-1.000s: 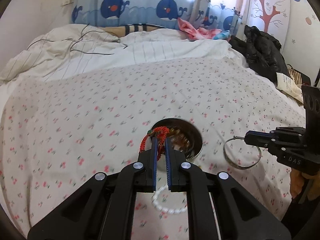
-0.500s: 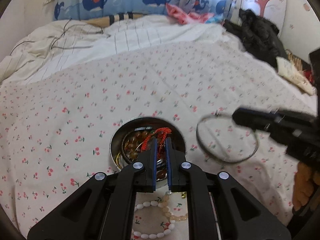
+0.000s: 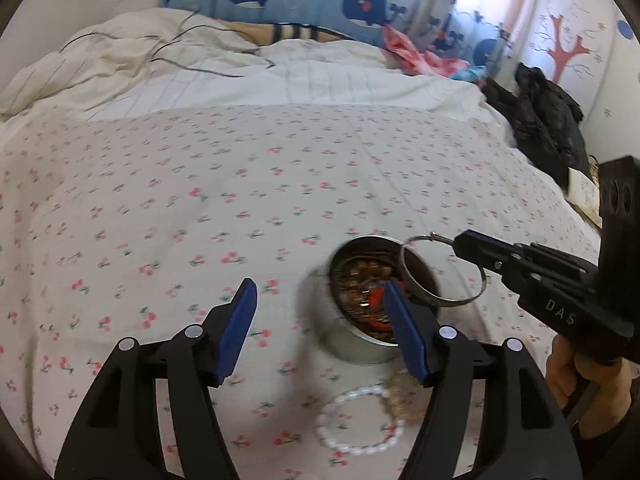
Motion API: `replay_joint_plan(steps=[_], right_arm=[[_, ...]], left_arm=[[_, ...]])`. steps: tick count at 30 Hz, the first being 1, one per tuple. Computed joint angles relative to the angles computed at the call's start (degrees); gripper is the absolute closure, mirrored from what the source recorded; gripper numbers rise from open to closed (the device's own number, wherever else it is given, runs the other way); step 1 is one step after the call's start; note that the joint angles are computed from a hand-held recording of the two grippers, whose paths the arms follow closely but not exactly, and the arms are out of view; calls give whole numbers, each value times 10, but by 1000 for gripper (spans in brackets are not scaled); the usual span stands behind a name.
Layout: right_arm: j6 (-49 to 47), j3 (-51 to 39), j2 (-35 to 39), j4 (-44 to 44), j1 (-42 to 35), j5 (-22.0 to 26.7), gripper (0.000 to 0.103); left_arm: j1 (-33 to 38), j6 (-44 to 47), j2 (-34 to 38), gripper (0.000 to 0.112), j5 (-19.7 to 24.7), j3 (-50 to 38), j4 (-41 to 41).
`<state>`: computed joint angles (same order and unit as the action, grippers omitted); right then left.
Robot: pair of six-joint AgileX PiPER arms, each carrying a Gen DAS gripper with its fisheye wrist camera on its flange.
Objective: Organize jewelry
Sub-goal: 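Lower the silver bangle into the tin with the right tool and open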
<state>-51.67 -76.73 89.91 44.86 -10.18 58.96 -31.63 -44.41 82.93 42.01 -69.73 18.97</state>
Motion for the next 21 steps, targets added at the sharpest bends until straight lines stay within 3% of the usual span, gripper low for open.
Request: replay_joint_plan(steps=[9, 21], right_arm=[[-10, 28, 1, -16, 48, -45, 97], [-11, 41, 5, -22, 63, -64, 96]], left_arm=[[17, 13, 8, 47, 14, 3, -5], [-15, -13, 21, 44, 34, -8, 47]])
